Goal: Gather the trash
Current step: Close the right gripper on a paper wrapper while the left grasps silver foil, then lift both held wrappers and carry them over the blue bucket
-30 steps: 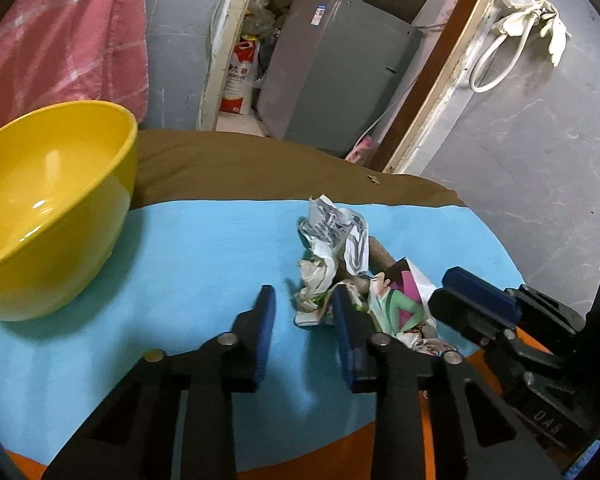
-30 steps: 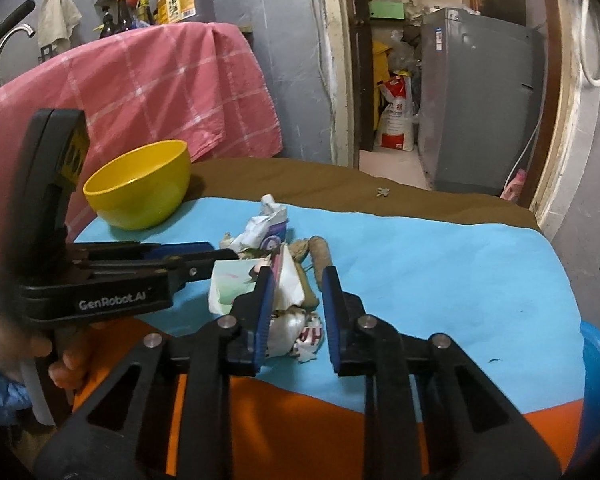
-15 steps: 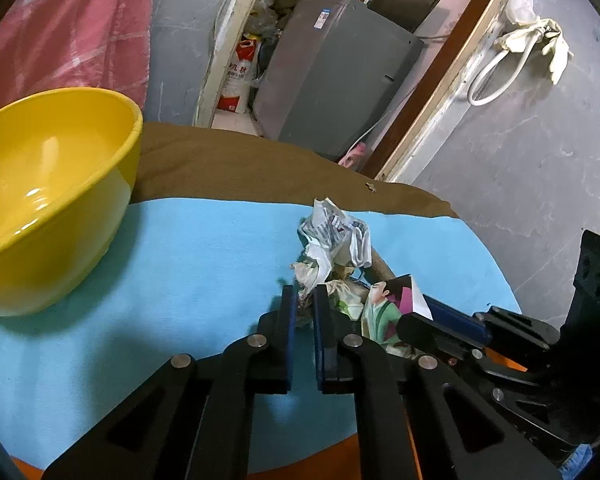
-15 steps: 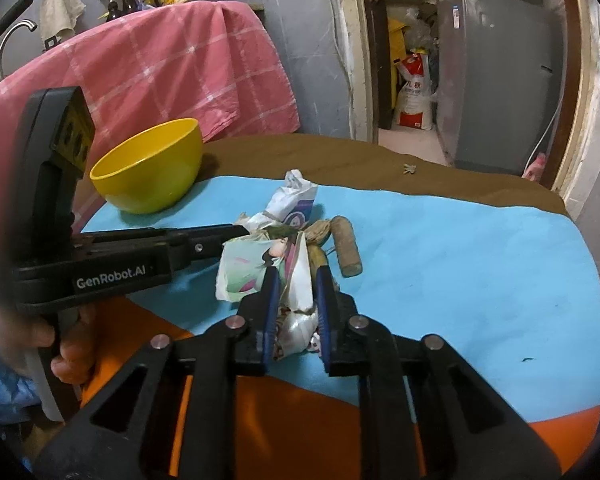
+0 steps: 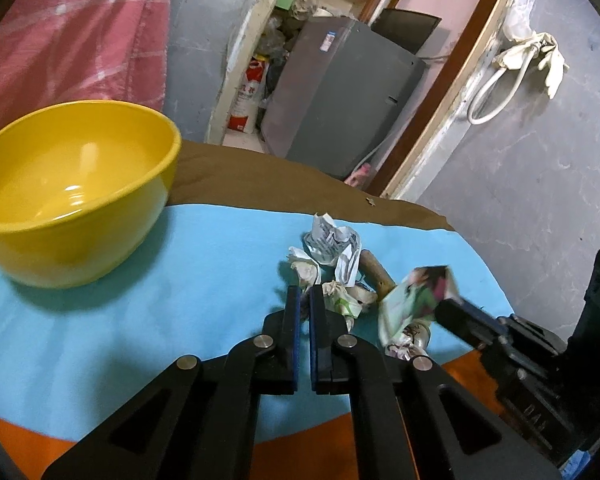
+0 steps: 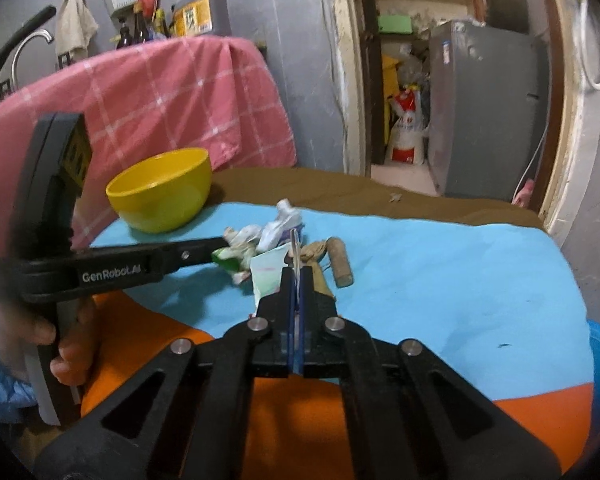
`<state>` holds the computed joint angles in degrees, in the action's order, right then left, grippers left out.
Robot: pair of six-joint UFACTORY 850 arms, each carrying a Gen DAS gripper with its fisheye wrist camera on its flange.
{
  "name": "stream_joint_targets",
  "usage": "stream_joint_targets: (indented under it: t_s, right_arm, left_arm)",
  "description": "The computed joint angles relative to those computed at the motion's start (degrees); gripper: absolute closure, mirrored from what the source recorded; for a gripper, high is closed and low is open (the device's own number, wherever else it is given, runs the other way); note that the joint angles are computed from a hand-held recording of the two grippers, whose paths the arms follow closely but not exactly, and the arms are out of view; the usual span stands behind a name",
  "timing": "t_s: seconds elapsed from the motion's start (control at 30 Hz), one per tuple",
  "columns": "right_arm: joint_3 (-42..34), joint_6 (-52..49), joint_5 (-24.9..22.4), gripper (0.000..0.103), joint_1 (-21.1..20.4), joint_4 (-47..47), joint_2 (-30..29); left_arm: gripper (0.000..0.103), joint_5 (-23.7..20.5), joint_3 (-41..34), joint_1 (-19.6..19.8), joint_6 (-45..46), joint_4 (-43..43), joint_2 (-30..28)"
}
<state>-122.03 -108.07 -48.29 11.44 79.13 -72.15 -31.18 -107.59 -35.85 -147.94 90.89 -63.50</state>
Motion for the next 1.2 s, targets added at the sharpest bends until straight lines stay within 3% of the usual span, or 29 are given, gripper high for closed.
stream_joint_targets:
  t_s: [0.13, 0.47, 0.77, 1.03, 1.2]
  right_arm:
    - [1.11, -1.89, -0.33, 0.092, -0.48, 3.01, 0.48]
    - [6.07, -7.91, -0.64, 0.092, -2.03, 8.7, 3.09]
    - [11.95, -15.83, 0.18, 0.092, -3.86, 15.89, 5.83]
    - [20.55, -30.94, -5.93, 0.092, -5.83, 32.66, 10.34]
    - [25.55, -38.96, -10.48, 0.092, -7.56, 44.11, 12.97]
  left_arm:
    - [0.101, -2.38, 1.34, -1.31, -0.32, 0.89, 0.7]
    - [0.101, -4.51, -0.23, -4.54, 10.1, -4.21, 0.23]
    - [0.101, -8.47, -2.3, -5.92, 9.07, -3.21, -1.03]
    - [0.101, -17.03, -13.45, -7.68, 14.69, -0.48, -6.16]
    - [0.101, -19.12, -28.61, -8.75, 22.09, 1.66, -13.71]
